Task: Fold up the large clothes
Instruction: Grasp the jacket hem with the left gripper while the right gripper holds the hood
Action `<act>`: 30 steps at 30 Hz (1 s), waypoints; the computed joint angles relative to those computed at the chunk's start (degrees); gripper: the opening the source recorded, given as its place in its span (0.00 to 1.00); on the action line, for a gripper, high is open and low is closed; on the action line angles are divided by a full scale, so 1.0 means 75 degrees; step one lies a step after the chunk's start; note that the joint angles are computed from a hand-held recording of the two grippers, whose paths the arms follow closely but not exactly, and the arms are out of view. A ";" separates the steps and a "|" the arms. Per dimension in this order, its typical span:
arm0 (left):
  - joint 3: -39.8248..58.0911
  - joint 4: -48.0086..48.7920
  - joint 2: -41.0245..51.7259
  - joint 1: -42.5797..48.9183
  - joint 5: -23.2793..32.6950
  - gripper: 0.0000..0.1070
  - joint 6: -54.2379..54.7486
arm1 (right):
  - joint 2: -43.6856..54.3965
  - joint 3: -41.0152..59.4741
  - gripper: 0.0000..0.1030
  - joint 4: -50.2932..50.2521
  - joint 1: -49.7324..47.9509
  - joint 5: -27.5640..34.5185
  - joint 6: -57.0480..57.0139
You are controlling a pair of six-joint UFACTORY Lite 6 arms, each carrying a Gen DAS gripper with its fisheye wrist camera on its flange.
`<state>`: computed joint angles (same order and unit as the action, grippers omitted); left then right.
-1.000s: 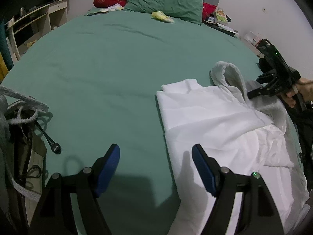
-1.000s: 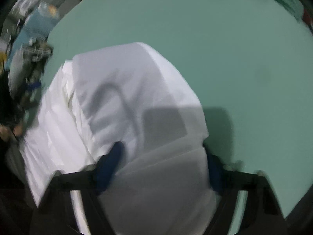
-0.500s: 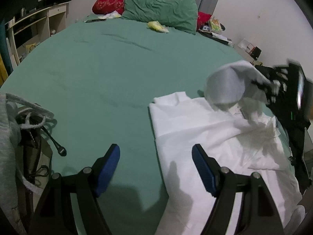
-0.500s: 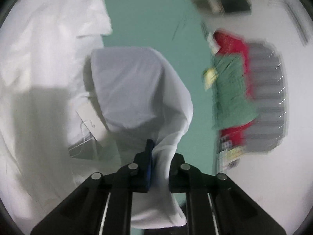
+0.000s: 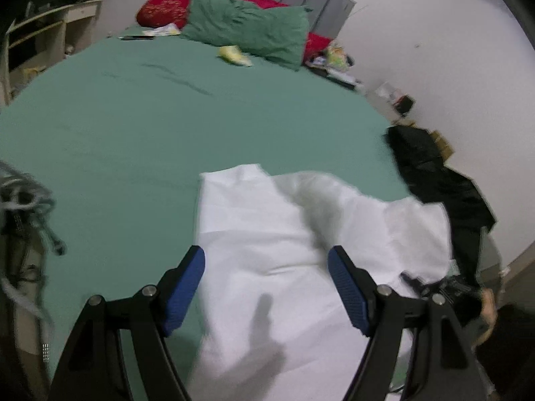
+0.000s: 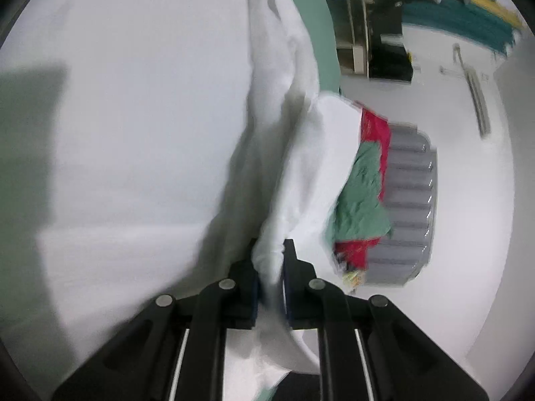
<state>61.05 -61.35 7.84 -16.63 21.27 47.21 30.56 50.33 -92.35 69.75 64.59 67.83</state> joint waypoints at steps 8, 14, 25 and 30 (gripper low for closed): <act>0.3172 0.2281 0.2915 -0.1540 -0.0330 0.69 -0.2938 | -0.1650 -0.0928 0.30 0.0655 -0.0555 -0.0954 0.2170; 0.3894 0.5317 0.3808 -0.2246 -0.0187 0.06 -0.5630 | -0.5247 -0.1763 0.51 0.1474 -0.2358 -0.3275 0.2955; 0.1415 1.2554 0.1112 -0.3094 -0.0757 0.04 -1.2181 | -0.2388 0.1002 0.27 0.6362 -0.6249 -0.7749 0.0801; 0.0687 1.3645 0.0987 -0.3184 -0.0803 0.05 -1.3192 | -0.2608 0.0358 0.21 0.7964 -0.6039 -0.7899 -0.0179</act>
<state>66.21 40.99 15.24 -40.51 15.25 -51.73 11.00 53.01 -32.62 24.46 5.35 66.48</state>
